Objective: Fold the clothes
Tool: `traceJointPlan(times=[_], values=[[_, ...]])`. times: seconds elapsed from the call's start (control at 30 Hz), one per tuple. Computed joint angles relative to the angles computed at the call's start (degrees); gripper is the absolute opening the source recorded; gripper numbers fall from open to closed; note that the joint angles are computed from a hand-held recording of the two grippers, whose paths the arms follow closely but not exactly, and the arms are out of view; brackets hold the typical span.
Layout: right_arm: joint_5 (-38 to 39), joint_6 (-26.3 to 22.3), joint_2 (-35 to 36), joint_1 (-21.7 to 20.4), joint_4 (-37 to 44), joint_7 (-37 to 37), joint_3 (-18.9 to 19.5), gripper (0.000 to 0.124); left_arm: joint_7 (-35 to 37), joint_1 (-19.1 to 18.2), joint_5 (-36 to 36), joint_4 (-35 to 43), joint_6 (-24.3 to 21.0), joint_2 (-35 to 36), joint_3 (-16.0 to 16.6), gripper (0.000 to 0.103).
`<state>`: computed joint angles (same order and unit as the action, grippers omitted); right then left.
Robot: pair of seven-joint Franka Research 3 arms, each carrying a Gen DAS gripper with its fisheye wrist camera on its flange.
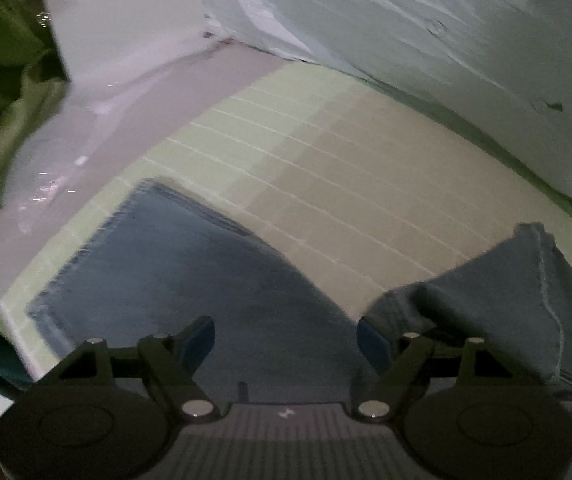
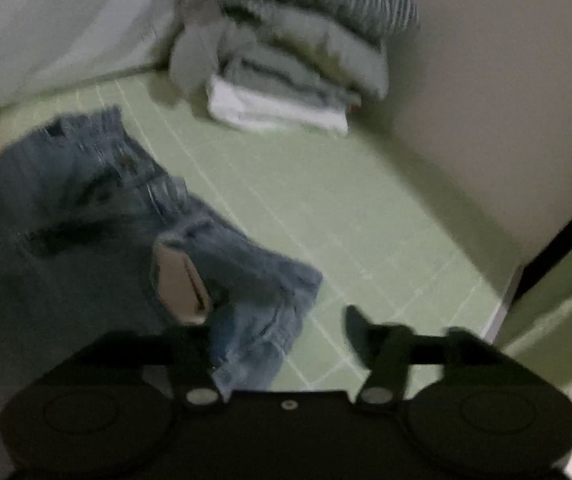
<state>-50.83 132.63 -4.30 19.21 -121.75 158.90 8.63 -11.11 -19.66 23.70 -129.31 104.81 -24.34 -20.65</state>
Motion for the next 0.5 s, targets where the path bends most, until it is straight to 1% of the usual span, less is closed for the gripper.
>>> traceJointPlan(times=[0.03,0.1,0.13,0.17,0.3,0.4,0.5], values=[[-0.05,1.89,-0.46,-0.09,-0.3,0.32,-0.19,0.087,0.53,0.19,0.24,0.19,1.0,0.8,0.36,0.079],[1.03,5.69,-0.65,-0.4,-0.25,-0.2,-0.46,0.088,2.24,0.57,0.75,0.71,2.85,2.31,1.11,0.079],[1.65,6.05,0.01,-0.38,0.63,-0.85,-0.27,0.09,3.51,0.75,0.96,0.88,4.09,2.94,1.62,0.079],[2.11,5.99,0.82,-0.22,1.71,-1.39,-0.07,0.093,4.92,0.99,1.06,1.02,5.45,3.47,2.2,0.079],[3.17,4.53,4.47,1.54,6.15,-1.14,0.07,0.093,11.62,2.11,0.97,1.94,10.8,6.0,4.12,0.079],[4.55,3.71,6.89,3.36,9.15,-0.66,-0.45,0.093,19.75,2.74,0.11,3.41,14.82,9.04,5.48,0.079],[6.82,2.54,8.97,5.35,11.75,-0.08,-0.91,0.093,26.88,3.71,1.07,4.59,19.67,12.38,6.07,0.079]])
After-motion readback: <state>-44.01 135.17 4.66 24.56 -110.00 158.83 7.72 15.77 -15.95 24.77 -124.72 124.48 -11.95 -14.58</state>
